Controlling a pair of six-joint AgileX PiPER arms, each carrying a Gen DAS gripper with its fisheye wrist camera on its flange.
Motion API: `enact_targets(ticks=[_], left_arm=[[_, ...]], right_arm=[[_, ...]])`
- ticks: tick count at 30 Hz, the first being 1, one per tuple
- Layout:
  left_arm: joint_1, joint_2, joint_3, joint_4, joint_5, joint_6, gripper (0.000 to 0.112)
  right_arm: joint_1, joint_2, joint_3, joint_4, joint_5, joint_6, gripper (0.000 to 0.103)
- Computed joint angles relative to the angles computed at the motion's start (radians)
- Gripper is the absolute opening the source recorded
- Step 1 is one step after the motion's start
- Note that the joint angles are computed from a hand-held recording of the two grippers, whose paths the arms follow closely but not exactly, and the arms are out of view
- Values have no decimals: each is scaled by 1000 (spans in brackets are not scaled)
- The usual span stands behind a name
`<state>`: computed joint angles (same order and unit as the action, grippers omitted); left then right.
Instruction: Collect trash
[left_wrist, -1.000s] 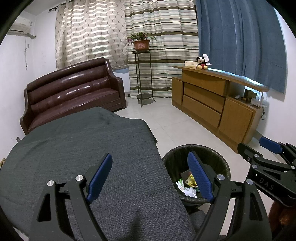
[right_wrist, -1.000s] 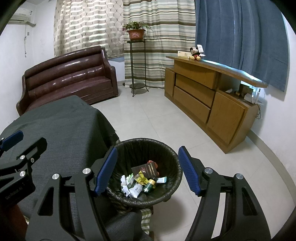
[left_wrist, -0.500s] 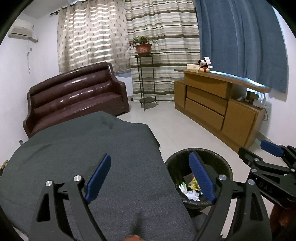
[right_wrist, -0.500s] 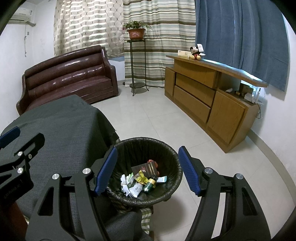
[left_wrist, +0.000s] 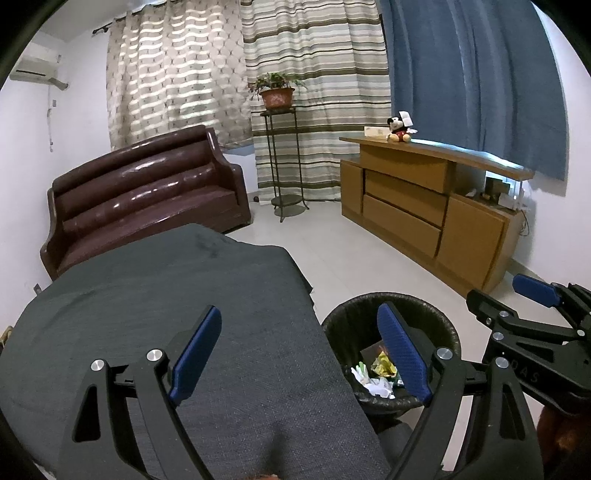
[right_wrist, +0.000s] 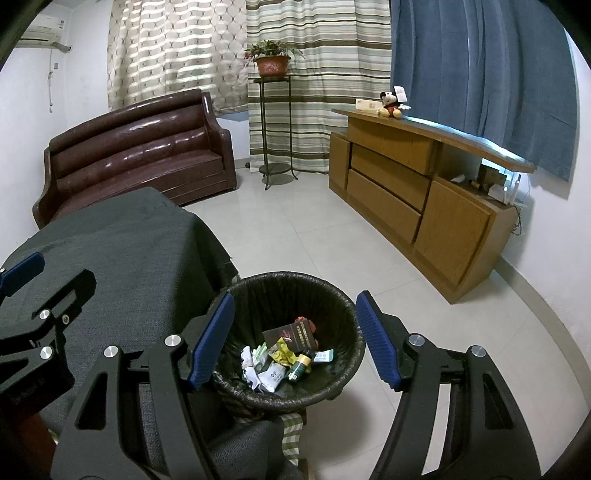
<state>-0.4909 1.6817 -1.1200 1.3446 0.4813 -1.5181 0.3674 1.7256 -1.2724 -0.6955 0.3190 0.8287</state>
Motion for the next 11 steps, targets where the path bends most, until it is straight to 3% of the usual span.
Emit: enact_targets(ticks=[6, 11], left_arm=[[-2, 10, -17, -19, 6, 19, 84], [30, 12, -39, -155, -16, 155, 84]], right_arm=[[3, -3, 1, 1, 6, 1, 67], [14, -14, 19, -13, 15, 16, 67]])
